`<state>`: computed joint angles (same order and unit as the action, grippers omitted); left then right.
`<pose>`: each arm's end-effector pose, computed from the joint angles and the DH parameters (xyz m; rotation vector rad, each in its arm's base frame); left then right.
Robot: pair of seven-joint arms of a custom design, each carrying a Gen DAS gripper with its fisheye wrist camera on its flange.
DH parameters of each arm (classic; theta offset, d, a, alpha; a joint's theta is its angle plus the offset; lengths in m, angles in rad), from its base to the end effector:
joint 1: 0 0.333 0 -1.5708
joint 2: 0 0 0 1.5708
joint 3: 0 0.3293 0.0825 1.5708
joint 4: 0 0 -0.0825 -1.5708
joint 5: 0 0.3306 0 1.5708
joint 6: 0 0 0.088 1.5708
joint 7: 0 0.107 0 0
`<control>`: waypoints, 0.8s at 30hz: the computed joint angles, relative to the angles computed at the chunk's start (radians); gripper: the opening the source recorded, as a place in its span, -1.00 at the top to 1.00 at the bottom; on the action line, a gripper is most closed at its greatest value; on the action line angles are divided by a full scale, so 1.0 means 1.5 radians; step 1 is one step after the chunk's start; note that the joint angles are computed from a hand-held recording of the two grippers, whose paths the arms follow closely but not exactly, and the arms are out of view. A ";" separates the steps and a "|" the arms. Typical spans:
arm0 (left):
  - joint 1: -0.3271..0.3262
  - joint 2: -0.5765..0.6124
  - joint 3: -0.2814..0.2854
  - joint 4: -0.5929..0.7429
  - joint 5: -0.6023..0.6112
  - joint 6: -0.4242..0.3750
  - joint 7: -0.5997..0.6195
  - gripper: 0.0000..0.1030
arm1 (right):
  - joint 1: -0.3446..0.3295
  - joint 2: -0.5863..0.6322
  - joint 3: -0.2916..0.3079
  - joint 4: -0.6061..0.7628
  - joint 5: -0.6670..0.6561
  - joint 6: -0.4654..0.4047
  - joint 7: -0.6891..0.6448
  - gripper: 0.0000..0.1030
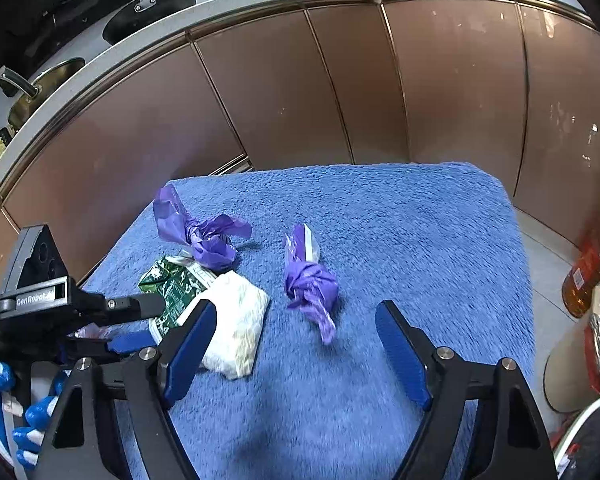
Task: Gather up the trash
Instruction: 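Grasp the purple wrapper with the right tool while the left tool grasps the white carton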
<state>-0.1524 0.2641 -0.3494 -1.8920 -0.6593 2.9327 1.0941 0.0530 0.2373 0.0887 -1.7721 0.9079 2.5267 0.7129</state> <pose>0.5675 -0.2421 0.4949 2.3762 -1.2264 1.1856 0.6152 0.0743 0.5153 -1.8888 1.3028 -0.1620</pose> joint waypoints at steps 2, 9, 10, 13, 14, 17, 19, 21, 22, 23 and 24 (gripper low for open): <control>-0.008 0.003 0.004 -0.001 0.009 0.014 -0.009 -0.09 | -0.003 0.017 0.001 0.022 -0.002 -0.017 0.007 -0.46; 0.017 0.029 -0.024 0.022 -0.047 0.021 0.018 0.23 | -0.014 0.066 0.010 0.084 -0.027 -0.064 0.037 -0.15; 0.015 0.031 -0.021 0.024 -0.044 0.023 0.012 0.26 | -0.016 0.070 0.012 0.089 -0.029 -0.070 0.042 -0.07; 0.011 0.037 -0.012 0.030 -0.032 0.021 -0.011 0.44 | -0.019 0.081 0.014 0.101 -0.038 -0.082 0.058 0.02; 0.015 0.041 -0.016 0.033 -0.034 0.021 -0.011 0.44 | -0.019 0.084 0.015 0.103 -0.042 -0.083 0.062 0.04; 0.038 0.044 -0.046 0.030 -0.073 0.034 0.025 0.48 | -0.019 0.088 0.016 0.105 -0.056 -0.090 0.074 0.20; 0.053 0.045 -0.065 0.028 -0.105 0.041 0.055 0.55 | -0.020 0.092 0.018 0.108 -0.056 -0.086 0.077 0.36; 0.069 0.039 -0.086 0.019 -0.146 0.049 0.099 0.63 | -0.022 0.086 0.021 0.099 -0.050 -0.078 0.074 0.37; 0.068 0.035 -0.085 0.018 -0.155 0.051 0.111 0.66 | -0.023 0.082 0.021 0.093 -0.048 -0.074 0.073 0.38; 0.063 0.031 -0.079 0.016 -0.157 0.050 0.115 0.68 | -0.024 0.079 0.021 0.089 -0.045 -0.073 0.071 0.39; 0.058 0.024 -0.075 0.012 -0.161 0.050 0.118 0.70 | -0.027 0.071 0.022 0.080 -0.040 -0.073 0.065 0.39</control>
